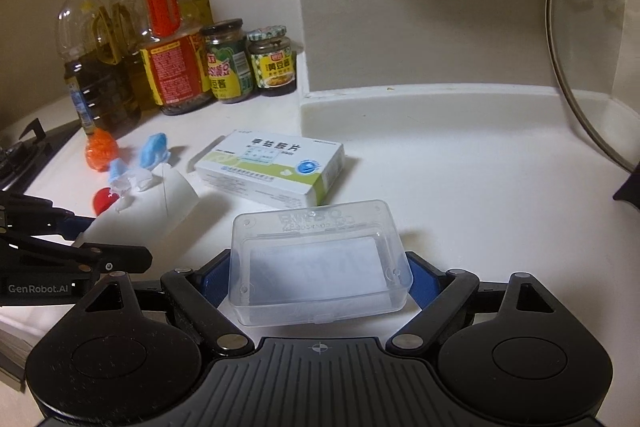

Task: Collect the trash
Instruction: 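Close the left gripper on the white paper roll while the right gripper grasps the clear plastic box, then carry the paper roll and plastic box down over the trash bin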

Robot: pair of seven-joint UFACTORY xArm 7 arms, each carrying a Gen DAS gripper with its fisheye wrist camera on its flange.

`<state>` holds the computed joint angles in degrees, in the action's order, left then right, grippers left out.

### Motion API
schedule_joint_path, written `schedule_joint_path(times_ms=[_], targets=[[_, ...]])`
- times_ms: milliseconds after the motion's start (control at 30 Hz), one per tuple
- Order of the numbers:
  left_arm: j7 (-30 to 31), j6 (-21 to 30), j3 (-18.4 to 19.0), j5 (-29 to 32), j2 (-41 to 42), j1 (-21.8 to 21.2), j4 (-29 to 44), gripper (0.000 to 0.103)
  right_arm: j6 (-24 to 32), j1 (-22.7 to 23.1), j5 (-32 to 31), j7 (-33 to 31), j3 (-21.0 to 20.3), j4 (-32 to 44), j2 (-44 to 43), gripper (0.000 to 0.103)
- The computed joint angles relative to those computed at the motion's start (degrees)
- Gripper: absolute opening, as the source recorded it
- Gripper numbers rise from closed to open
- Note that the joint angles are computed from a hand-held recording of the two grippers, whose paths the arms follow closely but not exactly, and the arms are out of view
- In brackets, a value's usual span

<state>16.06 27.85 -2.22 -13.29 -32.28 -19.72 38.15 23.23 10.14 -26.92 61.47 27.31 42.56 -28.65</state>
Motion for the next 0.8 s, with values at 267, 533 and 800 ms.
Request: schedule_joint_path(times_ms=[267,533,800], targets=[[3.51,5.6,3.28,-1.68,-10.59,-1.07,-4.87,0.038,7.65,1.7,0.14,6.43,5.47,2.73,-2.37,0.086],[8.49,14.4,7.49,-2.98,-23.97,0.2,-9.9,0.038,17.7,4.94,-0.48,15.01,11.82,7.71,-2.56,0.086],[13.73,26.53,11.3,-2.27,-35.63,5.13,-12.91,0.038,26.56,8.22,-3.51,24.23,17.96,14.39,2.34,0.086]])
